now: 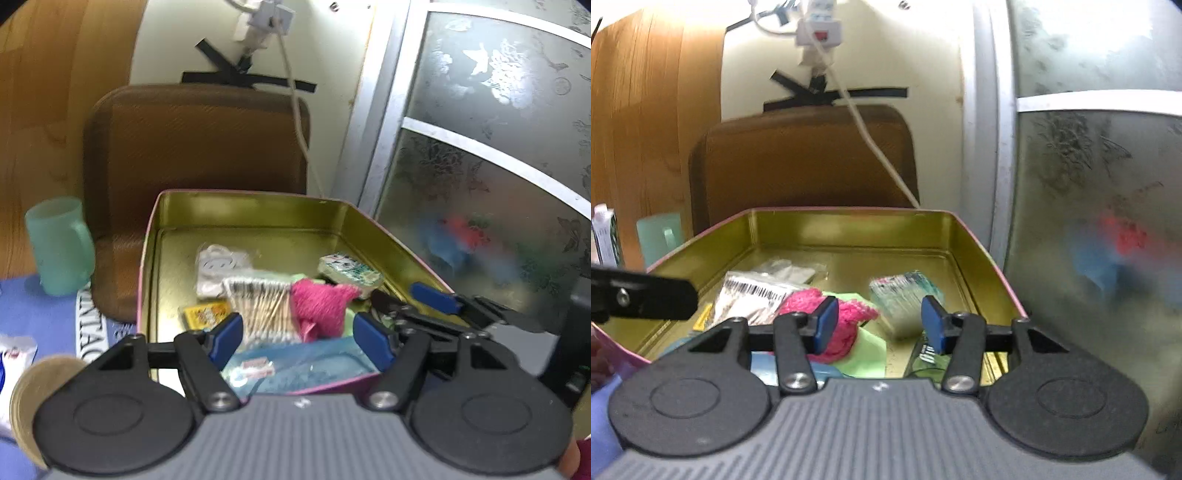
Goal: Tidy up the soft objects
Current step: 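Carry the tissue pack into the pink tin and open the left gripper, then move both grippers back from the tin over the table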
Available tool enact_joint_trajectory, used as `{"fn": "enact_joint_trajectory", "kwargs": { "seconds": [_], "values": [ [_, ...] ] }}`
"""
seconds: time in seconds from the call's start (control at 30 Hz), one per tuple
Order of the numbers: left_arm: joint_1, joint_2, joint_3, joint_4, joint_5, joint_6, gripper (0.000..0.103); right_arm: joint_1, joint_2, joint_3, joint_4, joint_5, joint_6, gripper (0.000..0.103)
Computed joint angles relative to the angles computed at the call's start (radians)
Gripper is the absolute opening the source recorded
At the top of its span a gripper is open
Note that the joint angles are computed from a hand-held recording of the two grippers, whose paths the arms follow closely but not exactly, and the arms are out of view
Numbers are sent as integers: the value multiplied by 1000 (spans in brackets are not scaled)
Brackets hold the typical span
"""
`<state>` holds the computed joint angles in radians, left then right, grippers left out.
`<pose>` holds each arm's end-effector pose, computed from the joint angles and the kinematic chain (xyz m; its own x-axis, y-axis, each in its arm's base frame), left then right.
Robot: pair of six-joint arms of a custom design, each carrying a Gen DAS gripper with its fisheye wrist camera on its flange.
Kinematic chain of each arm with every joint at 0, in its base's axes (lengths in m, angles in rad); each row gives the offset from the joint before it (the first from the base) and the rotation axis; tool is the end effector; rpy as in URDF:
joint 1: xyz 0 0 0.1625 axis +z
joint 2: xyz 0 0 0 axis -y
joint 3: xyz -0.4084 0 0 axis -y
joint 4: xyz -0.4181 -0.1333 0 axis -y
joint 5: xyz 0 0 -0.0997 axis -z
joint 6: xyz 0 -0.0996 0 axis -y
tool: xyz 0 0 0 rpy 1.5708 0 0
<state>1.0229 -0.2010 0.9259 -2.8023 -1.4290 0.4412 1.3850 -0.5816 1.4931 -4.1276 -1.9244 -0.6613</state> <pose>-0.3160 -0.8008 -0.0710 -0.6019 0.7321 -0.3189 0.7880 0.4797 -0.3860 -0.0291 -0.6896 0.1628 -0.6688 0.4495 0.5921 -0.5379 0.2571 -0.8028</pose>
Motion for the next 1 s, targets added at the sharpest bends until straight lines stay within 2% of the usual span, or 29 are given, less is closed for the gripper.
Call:
{"fn": "enact_joint_trajectory", "kwargs": {
  "seconds": [0.13,0.3,0.47,0.6,0.73,0.8,0.9,0.93,1.0],
  "values": [
    [5,-48,79,-29,-9,8,68,4,-3,54,-73,21,10,52],
    [19,-166,277,-146,-27,83,68,8,-17,125,-148,82,26,53],
    [74,-263,398,-199,-19,79,68,32,-20,174,-115,163,55,53],
    [145,-317,442,-252,30,49,68,78,-3,161,-11,205,28,53],
    [204,-366,471,-346,143,42,68,135,23,116,146,256,2,53],
    [228,-378,479,-397,180,54,68,166,48,62,250,259,-15,53],
    [261,-393,486,-447,201,47,68,211,101,-58,439,231,-35,60],
    [271,-396,484,-445,193,30,68,225,127,-115,503,212,-47,66],
    [290,-404,484,-437,162,-19,68,257,200,-286,657,128,-63,69]
  ]
}}
